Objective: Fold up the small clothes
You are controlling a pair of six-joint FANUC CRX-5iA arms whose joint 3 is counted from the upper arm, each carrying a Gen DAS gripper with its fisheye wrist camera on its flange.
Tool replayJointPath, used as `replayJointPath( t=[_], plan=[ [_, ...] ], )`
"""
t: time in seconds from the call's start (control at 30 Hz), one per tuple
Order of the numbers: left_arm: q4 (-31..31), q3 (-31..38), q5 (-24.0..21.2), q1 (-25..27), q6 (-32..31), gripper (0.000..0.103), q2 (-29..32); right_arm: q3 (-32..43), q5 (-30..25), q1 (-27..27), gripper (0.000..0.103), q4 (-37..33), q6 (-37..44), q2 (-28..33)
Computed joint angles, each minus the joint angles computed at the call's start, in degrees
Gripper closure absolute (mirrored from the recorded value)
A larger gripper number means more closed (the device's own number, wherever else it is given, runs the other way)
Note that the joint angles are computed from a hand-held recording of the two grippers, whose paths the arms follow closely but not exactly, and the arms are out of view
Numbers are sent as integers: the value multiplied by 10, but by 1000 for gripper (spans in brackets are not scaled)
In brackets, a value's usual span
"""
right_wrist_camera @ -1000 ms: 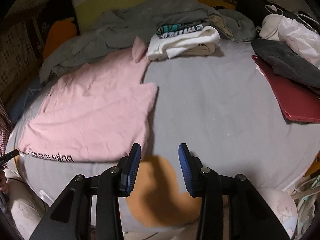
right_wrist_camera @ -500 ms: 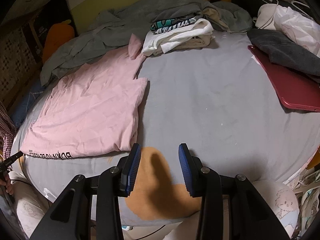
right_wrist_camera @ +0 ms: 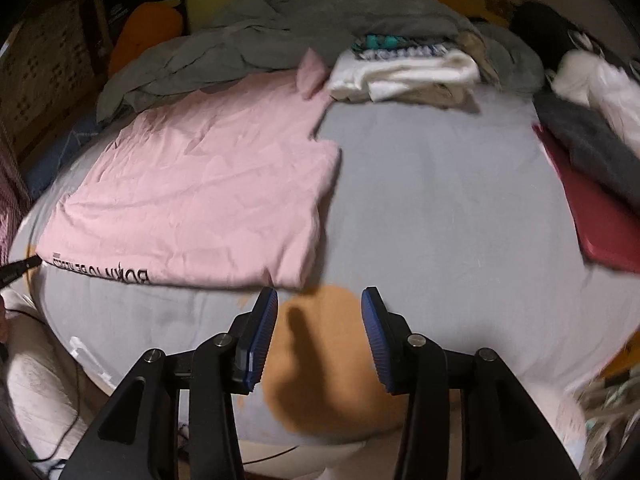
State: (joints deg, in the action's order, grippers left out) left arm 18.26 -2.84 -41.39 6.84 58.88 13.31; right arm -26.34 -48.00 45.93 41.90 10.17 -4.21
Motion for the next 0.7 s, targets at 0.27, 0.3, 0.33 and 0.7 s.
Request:
replayJointPath(
  t=[0.27, 0.3, 0.33, 0.7],
  plan=[
    [51, -29, 10, 13, -25, 99, -17, 14, -22, -3, 100, 43, -9, 22],
    [61, -32, 3, 14, -37, 99, -17, 3, -29, 0, 100, 62, -43, 10],
    [58, -32, -3, 14, -37, 99, -16, 3, -41, 1, 100, 55, -59, 4],
    [56, -65, 12, 15, -47, 99, -45, 34, -82, 8, 94, -57, -36, 15]
  ],
)
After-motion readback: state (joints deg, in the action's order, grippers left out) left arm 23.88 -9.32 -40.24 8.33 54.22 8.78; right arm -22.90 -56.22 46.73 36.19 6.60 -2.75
